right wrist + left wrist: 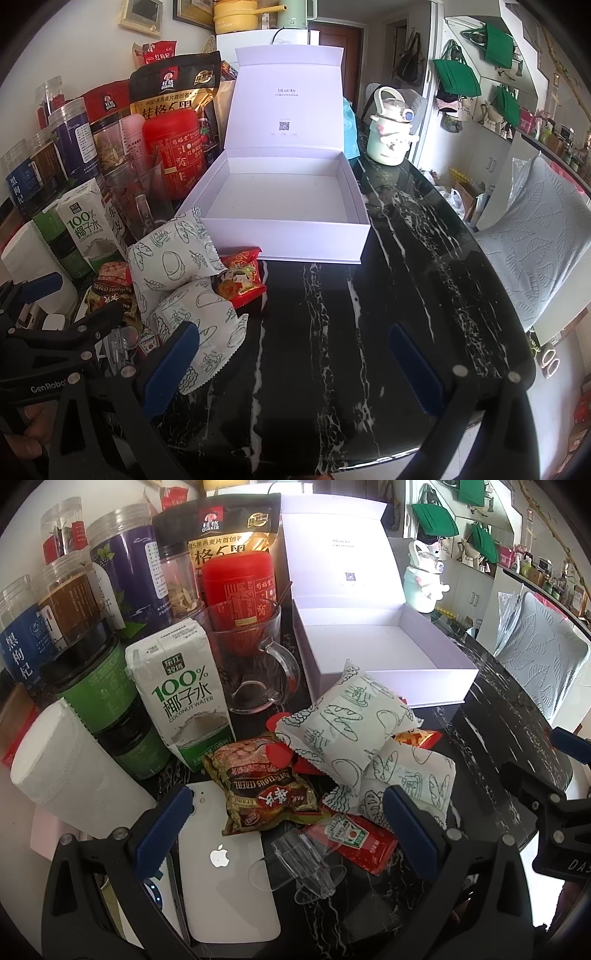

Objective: Organize objects
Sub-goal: 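Move both grippers toward the snack pile beside the white box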

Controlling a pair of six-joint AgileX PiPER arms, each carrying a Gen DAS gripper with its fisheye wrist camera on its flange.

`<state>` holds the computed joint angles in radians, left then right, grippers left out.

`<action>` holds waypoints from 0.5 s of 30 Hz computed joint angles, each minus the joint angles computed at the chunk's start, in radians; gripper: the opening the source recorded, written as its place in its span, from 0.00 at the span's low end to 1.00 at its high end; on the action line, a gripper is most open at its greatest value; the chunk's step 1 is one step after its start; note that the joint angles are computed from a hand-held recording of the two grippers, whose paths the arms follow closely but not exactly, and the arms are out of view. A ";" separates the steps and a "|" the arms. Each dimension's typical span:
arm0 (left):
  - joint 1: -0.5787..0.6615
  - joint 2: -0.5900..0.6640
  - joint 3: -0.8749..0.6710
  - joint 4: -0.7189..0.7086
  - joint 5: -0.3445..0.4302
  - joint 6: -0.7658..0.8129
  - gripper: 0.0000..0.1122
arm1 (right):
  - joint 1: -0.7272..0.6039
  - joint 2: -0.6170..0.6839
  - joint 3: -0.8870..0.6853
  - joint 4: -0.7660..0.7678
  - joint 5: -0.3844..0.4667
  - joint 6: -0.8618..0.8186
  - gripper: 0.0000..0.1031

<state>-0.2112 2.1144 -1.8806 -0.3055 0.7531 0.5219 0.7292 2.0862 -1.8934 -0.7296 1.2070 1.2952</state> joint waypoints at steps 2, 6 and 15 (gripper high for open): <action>-0.001 -0.003 0.004 0.005 -0.007 -0.005 0.92 | 0.000 0.001 -0.004 0.002 0.002 -0.006 1.00; -0.002 -0.007 0.010 0.013 -0.013 -0.018 0.92 | -0.001 0.001 -0.010 0.004 0.004 -0.015 1.00; 0.000 -0.023 0.036 0.002 -0.034 -0.014 0.92 | 0.003 0.001 -0.015 0.005 0.007 -0.023 1.00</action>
